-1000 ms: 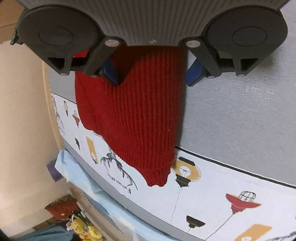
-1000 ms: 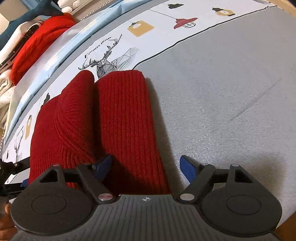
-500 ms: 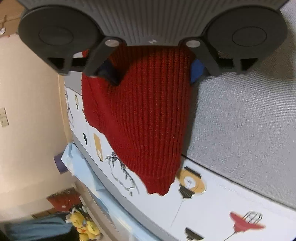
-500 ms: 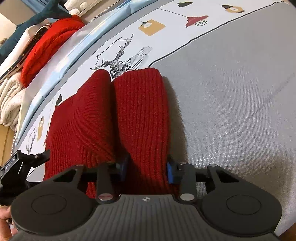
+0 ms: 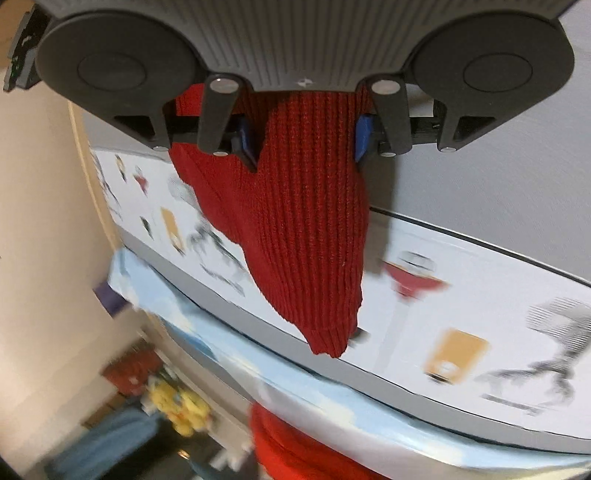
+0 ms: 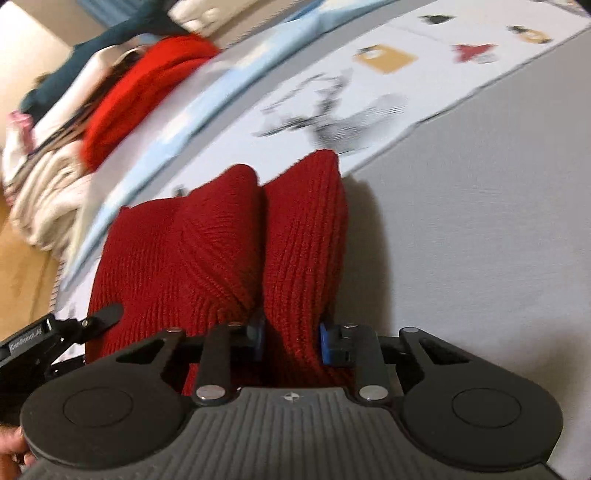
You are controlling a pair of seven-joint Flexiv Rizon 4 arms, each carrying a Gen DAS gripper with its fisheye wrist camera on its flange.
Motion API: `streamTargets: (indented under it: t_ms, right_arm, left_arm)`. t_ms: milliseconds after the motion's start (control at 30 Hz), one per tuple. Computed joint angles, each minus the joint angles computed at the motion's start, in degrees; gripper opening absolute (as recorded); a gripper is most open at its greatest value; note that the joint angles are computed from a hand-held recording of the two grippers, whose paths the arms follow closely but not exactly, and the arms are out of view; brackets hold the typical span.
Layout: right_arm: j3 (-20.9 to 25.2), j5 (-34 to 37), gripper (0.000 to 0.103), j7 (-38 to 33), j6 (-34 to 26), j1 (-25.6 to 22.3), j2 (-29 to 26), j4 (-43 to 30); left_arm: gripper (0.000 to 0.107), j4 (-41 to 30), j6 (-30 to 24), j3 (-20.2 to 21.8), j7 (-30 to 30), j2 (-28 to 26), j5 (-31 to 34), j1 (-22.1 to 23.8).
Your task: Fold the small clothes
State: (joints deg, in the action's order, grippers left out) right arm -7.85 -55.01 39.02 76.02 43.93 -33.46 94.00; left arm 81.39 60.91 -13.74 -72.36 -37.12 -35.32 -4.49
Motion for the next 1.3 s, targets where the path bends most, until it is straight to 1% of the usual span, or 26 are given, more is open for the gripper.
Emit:
streamTargets:
  t_ms: [100, 167, 233, 267, 300, 367, 433, 500, 533, 567, 600, 633, 667, 700, 733, 767, 833, 900, 933, 967, 1033, 1100, 1167, 1233, 1267, 1300]
  right_arm:
    - [-0.2, 0.8, 0.028, -1.2, 1.9, 0.4, -4.3, -6.2]
    - [2.8, 4.6, 0.029, -8.1, -0.7, -0.4, -6.8, -10.7]
    - [9.3, 11.9, 0.034, -19.0, -9.1, -2.1, -9.3, -16.1]
    - [10.5, 14.7, 0.039, -22.1, -13.2, -1.8, -9.9, -18.1]
    - [10.4, 14.9, 0.040, -22.7, -15.4, -1.3, -9.6, -18.3]
    - [6.4, 13.4, 0.041, -21.6, -17.0, 1.6, -7.7, -16.9]
    - [3.3, 9.3, 0.041, -20.9, -16.1, 3.6, -5.7, -14.9]
    - [2.0, 5.2, 0.042, -21.2, -11.2, 3.7, -4.8, -13.7]
    - [2.4, 4.2, 0.042, -22.5, -8.3, 3.4, -5.1, -13.8]
    - [4.2, 5.1, 0.046, -25.5, -7.2, 2.4, -5.8, -14.5]
    - [8.0, 9.2, 0.048, -32.2, -9.3, 1.0, -7.2, -16.9]
    - [12.4, 14.0, 0.049, -39.6, -14.4, -0.3, -8.7, -19.7]
    - [15.0, 18.5, 0.049, -45.4, -21.4, -0.4, -9.9, -22.7]
    - [15.8, 20.4, 0.050, -47.4, -25.1, -0.1, -10.3, -24.1]
    - [14.8, 20.3, 0.050, -46.3, -25.4, 0.7, -9.6, -23.5]
    - [12.5, 19.2, 0.050, -44.6, -25.0, 2.3, -8.4, -22.4]
    - [6.9, 13.2, 0.051, -40.9, -23.4, 6.2, -5.1, -18.8]
    - [3.3, 5.2, 0.058, -36.7, -23.8, 9.5, -2.1, -15.4]
    - [2.4, 1.4, 0.069, -34.3, -24.7, 10.8, -0.6, -13.7]
    - [2.1, -1.1, 0.080, -33.1, -26.2, 11.6, -0.1, -13.6]
    - [1.6, -6.9, 0.089, -28.6, -30.1, 13.9, 2.4, -11.1]
    - [1.7, -12.0, 0.090, -23.5, -33.5, 15.5, 4.8, -8.3]
    - [2.7, -15.8, 0.091, -18.1, -36.8, 16.8, 7.1, -5.2]
    - [4.1, -17.8, 0.091, -14.0, -39.4, 17.2, 8.5, -3.3]
    - [5.0, -17.9, 0.091, -12.4, -39.9, 16.8, 9.1, -2.6]
    - [6.0, -17.8, 0.091, -11.1, -39.5, 16.1, 9.6, -1.9]
  left_arm:
    - [0.060, 0.8, 0.2, 3.6, -3.8, 1.4, 2.3, 0.2]
    - [0.060, -0.4, -0.8, 6.4, -5.8, 1.4, 6.3, -0.4]
    - [0.059, 2.0, 2.8, 6.1, -2.9, 3.2, 8.0, 0.7]
    - [0.059, 3.3, 4.1, 5.4, -1.3, 4.3, 8.0, 1.4]
    - [0.059, 4.9, 5.1, 4.2, 1.0, 5.4, 7.4, 2.4]
    - [0.059, 7.5, 4.9, 2.7, 5.6, 7.6, 6.5, 3.9]
    - [0.059, 8.3, 2.2, 4.2, 7.1, 8.6, 8.4, 3.3]
    - [0.059, 7.9, -2.0, 6.3, 7.2, 8.8, 11.4, 2.0]
    - [0.060, 7.5, -3.7, 7.5, 6.8, 8.5, 13.4, 1.1]
    - [0.065, 7.7, -4.5, 8.4, 6.9, 8.4, 15.3, 0.4]
    - [0.069, 8.3, -3.9, 9.1, 6.9, 8.6, 16.9, -0.3]
    - [0.069, 9.3, -2.3, 9.3, 7.1, 9.1, 17.8, -0.7]
    - [0.069, 10.3, -1.2, 9.6, 7.1, 9.9, 18.5, -1.1]
    - [0.068, 11.4, -0.3, 10.4, 6.4, 11.2, 20.0, -1.8]
    - [0.068, 12.8, 1.2, 11.3, 5.5, 12.5, 21.9, -2.8]
    - [0.069, 14.8, 3.2, 11.5, 5.6, 14.3, 22.7, -3.0]
    - [0.073, 20.4, 8.6, 9.8, 7.6, 18.4, 20.6, -1.8]
    - [0.083, 25.3, 13.5, 8.7, 8.4, 22.2, 18.0, -1.5]
    - [0.084, 28.1, 16.1, 8.0, 8.9, 24.5, 16.2, -1.4]
    - [0.084, 30.2, 17.8, 7.8, 9.1, 26.1, 15.0, -1.7]
    - [0.085, 33.2, 19.1, 8.9, 6.4, 29.3, 15.5, -3.3]
    - [0.085, 36.7, 20.3, 9.3, 5.0, 32.6, 14.5, -4.4]
    - [0.085, 38.4, 20.4, 10.6, 0.8, 35.0, 17.8, -5.6]
    - [0.088, 39.8, 20.8, 11.0, -0.6, 36.8, 19.7, -6.2]
    - [0.092, 40.5, 21.0, 11.2, -2.4, 37.8, 22.1, -6.4]
    - [0.092, 41.1, 21.4, 11.3, -3.4, 38.5, 23.6, -6.5]
